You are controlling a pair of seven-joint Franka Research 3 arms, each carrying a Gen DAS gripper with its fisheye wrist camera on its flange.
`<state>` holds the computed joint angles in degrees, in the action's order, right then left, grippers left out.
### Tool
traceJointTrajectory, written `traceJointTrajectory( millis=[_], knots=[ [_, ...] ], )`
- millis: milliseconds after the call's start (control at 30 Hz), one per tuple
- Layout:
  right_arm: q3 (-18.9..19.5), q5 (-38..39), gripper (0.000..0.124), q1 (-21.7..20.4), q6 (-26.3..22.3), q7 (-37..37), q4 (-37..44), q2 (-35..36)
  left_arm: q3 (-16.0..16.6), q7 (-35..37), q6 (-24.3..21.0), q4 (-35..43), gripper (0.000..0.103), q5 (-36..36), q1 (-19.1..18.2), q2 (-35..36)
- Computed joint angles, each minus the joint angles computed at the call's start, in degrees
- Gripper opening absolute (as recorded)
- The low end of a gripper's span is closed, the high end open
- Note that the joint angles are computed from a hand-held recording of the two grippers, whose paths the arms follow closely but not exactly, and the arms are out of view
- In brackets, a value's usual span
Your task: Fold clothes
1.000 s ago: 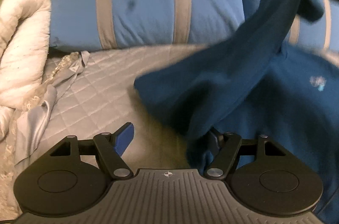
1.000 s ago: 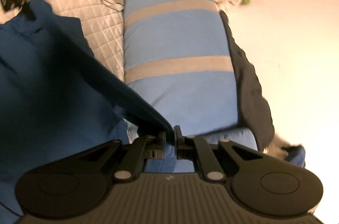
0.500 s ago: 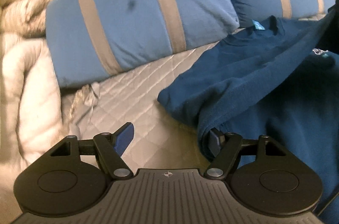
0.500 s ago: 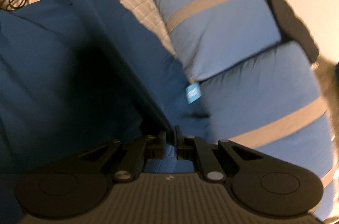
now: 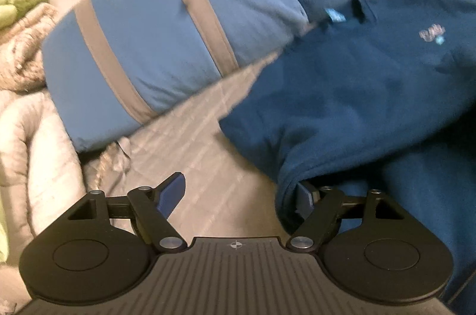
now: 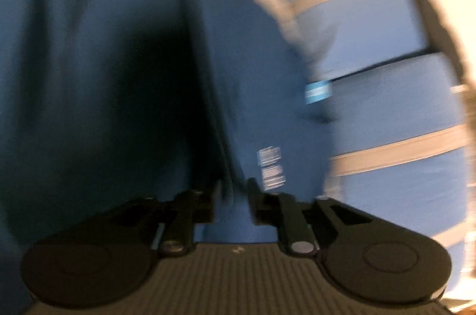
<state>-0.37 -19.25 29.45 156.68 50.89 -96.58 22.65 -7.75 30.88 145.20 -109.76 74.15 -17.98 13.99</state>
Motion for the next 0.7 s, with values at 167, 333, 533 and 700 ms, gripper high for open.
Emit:
traceJointTrajectory(
  millis=[167,333,533,700],
  knots=[
    [4.57,10.35,0.078,-5.88,-0.59,-7.70,-5.89,-2.79,-0.54,3.79,2.76,-3.47,0.076,-4.01,1.03,-2.59],
    [6.33,23.93,0.079,-10.62,-2.04,-9.90,-4.47,-2.72,-1.13,1.65,5.85,-8.25,0.076,-5.17,2.59,-7.30],
    [8.91,40.03,0.074,-15.18,-5.68,-8.74,0.54,1.00,-2.44,-3.68,7.67,-13.21,0.076,-5.94,4.95,-13.86],
    [7.92,43.26,0.064,-14.52,-6.46,-3.40,6.30,6.85,-4.08,-10.21,7.64,-16.29,0.076,-4.22,7.16,-19.67]
  ],
)
